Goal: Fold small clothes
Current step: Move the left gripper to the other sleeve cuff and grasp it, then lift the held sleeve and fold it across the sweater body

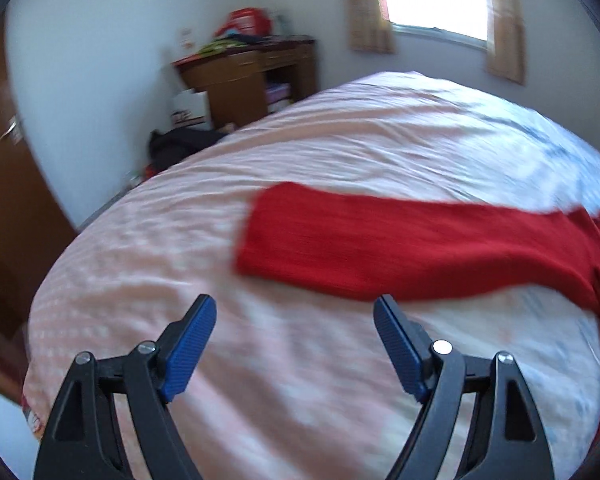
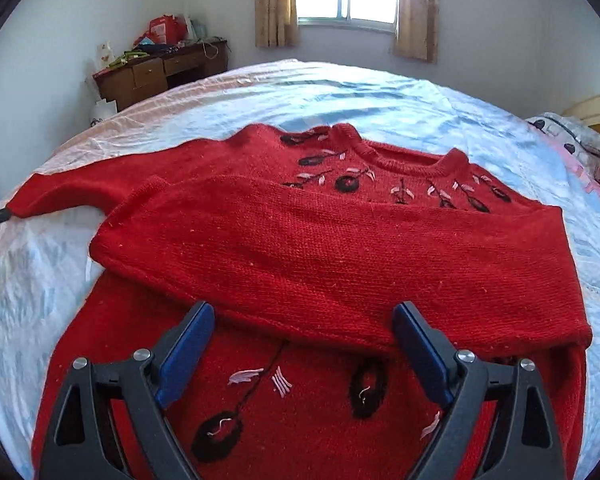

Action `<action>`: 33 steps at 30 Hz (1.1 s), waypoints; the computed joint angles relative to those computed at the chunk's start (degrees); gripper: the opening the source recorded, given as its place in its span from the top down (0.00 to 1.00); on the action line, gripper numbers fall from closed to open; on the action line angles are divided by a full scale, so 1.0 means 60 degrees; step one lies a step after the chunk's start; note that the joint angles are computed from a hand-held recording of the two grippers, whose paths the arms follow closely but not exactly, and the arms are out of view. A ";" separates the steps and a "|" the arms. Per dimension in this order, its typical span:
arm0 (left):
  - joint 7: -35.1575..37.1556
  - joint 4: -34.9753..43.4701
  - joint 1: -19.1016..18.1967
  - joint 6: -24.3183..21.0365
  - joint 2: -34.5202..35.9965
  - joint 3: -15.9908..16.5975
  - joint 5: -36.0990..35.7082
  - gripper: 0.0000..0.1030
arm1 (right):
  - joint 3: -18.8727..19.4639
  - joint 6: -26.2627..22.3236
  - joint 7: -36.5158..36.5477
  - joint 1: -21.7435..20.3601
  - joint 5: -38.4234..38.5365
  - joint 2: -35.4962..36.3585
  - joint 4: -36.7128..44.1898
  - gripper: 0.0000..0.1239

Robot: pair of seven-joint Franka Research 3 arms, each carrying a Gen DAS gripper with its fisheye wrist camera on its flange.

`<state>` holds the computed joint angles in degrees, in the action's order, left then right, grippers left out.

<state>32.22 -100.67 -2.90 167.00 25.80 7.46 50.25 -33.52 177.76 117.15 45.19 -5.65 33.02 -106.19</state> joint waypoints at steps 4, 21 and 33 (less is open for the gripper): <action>-0.0827 0.0126 0.0131 0.0455 0.0126 0.0363 -0.0123 0.19 | -0.0065 -0.0059 0.0045 0.0038 -0.0024 0.0098 0.0106 0.26; 0.2813 0.1834 0.0787 -0.0114 0.1568 -0.0834 -0.3370 0.83 | -0.1731 0.0391 0.0041 0.1689 0.0644 0.0554 -0.0303 0.26; 0.3445 0.0744 0.1038 0.1265 0.0553 -0.1325 -0.4065 0.84 | -0.1813 0.0414 -0.0618 0.1875 0.1475 0.0592 -0.0369 0.26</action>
